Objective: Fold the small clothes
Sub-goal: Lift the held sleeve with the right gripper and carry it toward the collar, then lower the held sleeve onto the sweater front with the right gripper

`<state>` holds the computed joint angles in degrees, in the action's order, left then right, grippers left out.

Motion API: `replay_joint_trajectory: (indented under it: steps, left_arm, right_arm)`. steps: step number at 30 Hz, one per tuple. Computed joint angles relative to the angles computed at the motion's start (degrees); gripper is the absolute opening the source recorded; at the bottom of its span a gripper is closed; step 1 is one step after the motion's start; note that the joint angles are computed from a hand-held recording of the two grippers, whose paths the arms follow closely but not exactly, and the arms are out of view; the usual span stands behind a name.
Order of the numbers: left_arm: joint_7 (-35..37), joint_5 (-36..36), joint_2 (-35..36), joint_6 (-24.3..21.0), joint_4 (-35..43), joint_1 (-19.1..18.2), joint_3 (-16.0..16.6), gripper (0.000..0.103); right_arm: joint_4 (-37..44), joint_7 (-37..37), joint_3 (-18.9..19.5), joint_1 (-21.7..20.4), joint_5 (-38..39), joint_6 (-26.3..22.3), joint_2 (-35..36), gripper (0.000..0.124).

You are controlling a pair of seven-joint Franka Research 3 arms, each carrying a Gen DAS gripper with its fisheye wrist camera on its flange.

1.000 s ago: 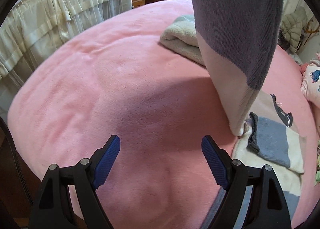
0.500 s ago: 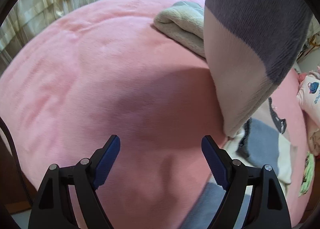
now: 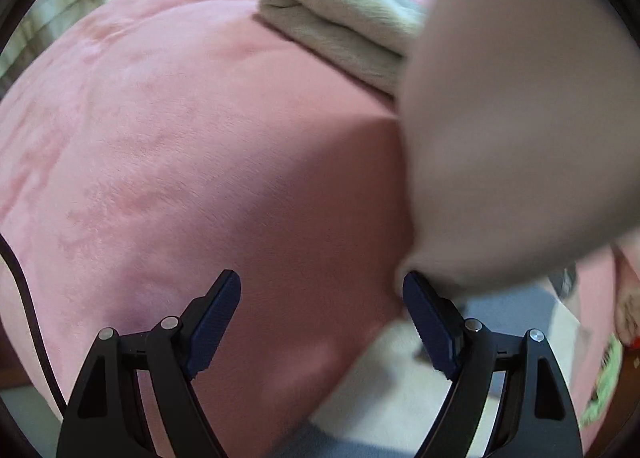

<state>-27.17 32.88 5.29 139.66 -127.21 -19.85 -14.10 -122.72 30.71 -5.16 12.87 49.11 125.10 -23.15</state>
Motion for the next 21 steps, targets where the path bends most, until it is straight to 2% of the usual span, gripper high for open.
replay_joint_trajectory:
  steps: [5,10,17,19,21]
  left_arm:
    - [-1.0,-0.8,1.1,-4.2,1.4,0.3,0.5,0.076]
    - [0.5,-2.2,2.2,-5.4,2.7,0.5,0.6,0.072]
    - [2.6,-1.0,4.7,-6.2,6.0,-0.5,0.6,0.072]
    - [4.0,-0.5,5.8,-7.2,7.6,-1.1,0.5,0.072]
    - [6.2,-0.2,7.2,-8.2,9.4,-1.8,0.4,0.072]
  right_arm:
    - [3.4,0.8,-3.3,-3.4,1.3,1.1,3.9,0.007]
    - [5.4,0.0,-5.8,-9.8,-0.3,4.3,10.1,0.007]
    - [8.6,4.1,-6.7,-20.1,-7.8,8.9,25.0,0.007]
    - [10.3,5.9,-6.3,-22.4,-10.1,8.0,29.5,0.007]
    - [13.2,8.6,-6.1,-24.7,-12.7,4.6,34.7,0.008]
